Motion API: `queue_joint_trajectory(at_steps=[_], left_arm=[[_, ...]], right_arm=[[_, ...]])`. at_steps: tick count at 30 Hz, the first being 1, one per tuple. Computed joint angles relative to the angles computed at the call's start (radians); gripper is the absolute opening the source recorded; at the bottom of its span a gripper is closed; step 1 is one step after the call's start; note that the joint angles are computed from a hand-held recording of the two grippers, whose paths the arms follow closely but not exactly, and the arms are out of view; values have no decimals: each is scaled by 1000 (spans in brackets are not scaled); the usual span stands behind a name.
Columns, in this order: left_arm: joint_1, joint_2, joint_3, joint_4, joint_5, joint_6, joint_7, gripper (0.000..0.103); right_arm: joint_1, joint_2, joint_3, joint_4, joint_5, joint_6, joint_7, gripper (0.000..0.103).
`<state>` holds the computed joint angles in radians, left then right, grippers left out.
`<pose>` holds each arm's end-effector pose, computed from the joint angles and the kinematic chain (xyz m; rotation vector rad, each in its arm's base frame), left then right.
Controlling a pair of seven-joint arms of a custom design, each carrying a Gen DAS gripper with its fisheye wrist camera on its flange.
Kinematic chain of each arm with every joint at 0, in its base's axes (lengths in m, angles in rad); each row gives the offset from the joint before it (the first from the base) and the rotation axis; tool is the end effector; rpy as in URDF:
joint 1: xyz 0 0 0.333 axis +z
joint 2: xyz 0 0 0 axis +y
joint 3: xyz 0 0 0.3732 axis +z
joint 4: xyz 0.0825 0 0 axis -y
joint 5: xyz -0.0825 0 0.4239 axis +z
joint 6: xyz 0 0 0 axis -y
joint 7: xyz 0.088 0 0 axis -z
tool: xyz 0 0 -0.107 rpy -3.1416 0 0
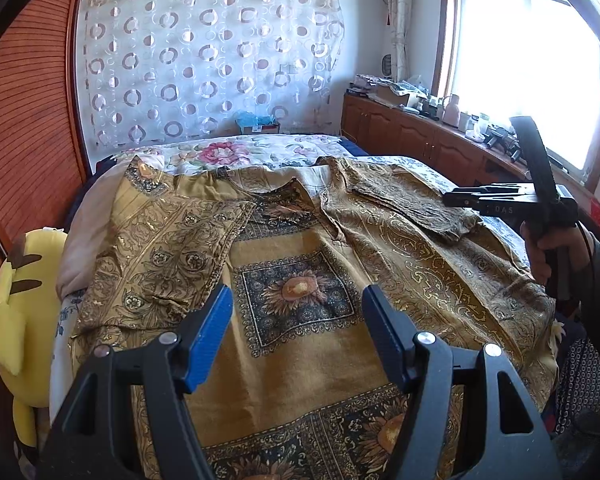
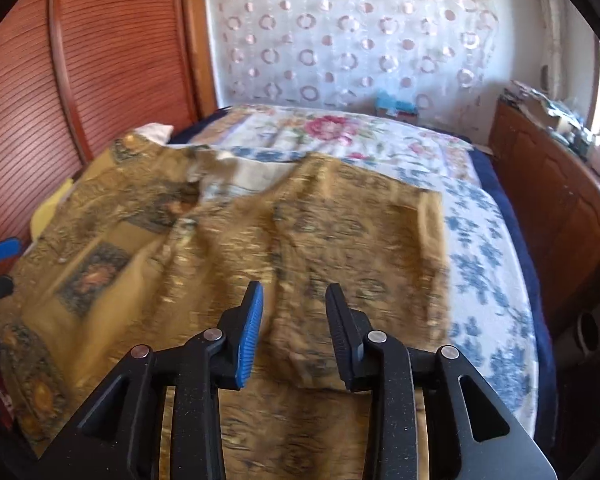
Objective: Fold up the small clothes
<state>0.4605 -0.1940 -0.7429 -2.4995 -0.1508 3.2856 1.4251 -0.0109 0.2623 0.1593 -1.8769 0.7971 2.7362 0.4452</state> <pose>0.5035 -0.1448 0.4794 -1.6678 1.7234 -0.9658 0.7019 0.0676 0.4655 -2.1387 1.1198 -0.4609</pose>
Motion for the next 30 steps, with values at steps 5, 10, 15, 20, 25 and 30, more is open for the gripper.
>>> queue_joint_trajectory(at_steps=[5, 10, 15, 20, 25, 30], left_arm=[[-12, 2, 25, -4, -3, 2, 2, 67], [69, -3, -31, 1, 1, -8, -18, 67], [114, -6, -48, 4, 33, -13, -34, 67], [331, -51, -199, 17, 106, -39, -106, 67], [389, -62, -200, 10, 150, -38, -169, 67], [417, -47, -193, 13, 178, -45, -191, 67]], right_arm=[[-16, 9, -25, -2, -48, 67, 42, 44], [-25, 48, -53, 17, -182, 72, 168, 55], [-58, 84, -48, 56, -278, 9, 304, 55], [-74, 109, -33, 91, -320, -4, 341, 55], [-97, 149, -3, 148, -336, -46, 357, 43], [-129, 147, 33, 150, -256, -48, 289, 5]])
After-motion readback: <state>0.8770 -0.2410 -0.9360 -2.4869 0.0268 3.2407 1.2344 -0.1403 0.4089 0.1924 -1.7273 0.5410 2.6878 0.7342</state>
